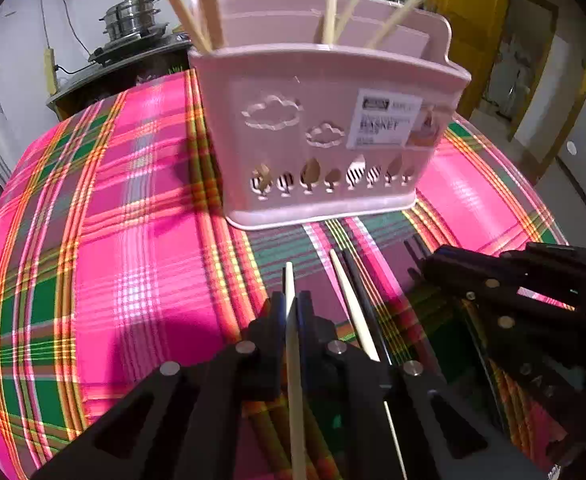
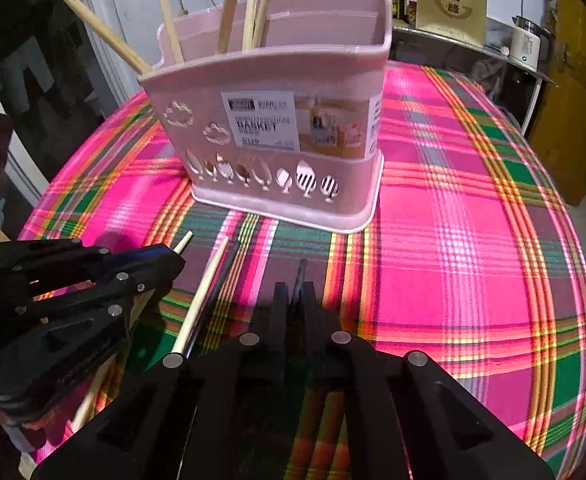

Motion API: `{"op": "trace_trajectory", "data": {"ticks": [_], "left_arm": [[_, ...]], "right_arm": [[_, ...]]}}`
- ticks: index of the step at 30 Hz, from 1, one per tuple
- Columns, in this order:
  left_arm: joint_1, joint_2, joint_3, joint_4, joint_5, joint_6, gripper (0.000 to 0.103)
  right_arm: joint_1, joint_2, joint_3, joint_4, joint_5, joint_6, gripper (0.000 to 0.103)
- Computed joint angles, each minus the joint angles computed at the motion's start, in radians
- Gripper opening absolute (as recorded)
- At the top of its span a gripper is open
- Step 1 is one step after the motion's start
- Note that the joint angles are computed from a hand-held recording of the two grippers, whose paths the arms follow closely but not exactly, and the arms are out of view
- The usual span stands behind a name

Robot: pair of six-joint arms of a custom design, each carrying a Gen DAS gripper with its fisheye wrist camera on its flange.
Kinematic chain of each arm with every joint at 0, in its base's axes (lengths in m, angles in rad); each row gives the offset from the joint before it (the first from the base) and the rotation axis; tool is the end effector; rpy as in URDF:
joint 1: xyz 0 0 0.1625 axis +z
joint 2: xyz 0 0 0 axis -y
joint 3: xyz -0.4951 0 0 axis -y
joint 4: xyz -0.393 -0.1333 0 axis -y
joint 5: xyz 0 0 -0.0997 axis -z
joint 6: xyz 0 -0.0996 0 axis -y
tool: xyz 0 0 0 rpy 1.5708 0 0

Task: Organize utensils
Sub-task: 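Grasp a wooden chopstick with the left gripper while the right gripper grasps another, then lift both held chopsticks and carry them over the pink basket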

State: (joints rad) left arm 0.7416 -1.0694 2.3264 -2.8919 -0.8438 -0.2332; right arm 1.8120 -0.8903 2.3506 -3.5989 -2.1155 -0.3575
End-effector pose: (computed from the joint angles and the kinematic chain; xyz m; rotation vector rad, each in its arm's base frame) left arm -0.2071 -0.4602 0.1550 0.7022 2.3898 -0.5488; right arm 0.1951 -0.4512 0.1385 0.5398 -2.4364 0.6842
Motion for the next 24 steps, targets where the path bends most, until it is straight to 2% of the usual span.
{"op": "trace_trajectory", "data": {"ticks": [9, 17, 24], "left_arm": [[-0.069, -0.112, 0.02, -0.026, 0.002, 0.013, 0.006], [-0.161, -0.21, 0.026, -0.029, 0.031, 0.025, 0.006], [-0.201, -0.237, 0.032, -0.042, 0.049, 0.047, 0.006]], "right_arm": [[0.046, -0.076, 0.027, -0.04, 0.04, -0.02, 0.005], [0.124, -0.159, 0.047, -0.085, 0.056, -0.036, 0.005], [0.183, -0.192, 0.061, -0.141, 0.053, -0.062, 0.004]]}}
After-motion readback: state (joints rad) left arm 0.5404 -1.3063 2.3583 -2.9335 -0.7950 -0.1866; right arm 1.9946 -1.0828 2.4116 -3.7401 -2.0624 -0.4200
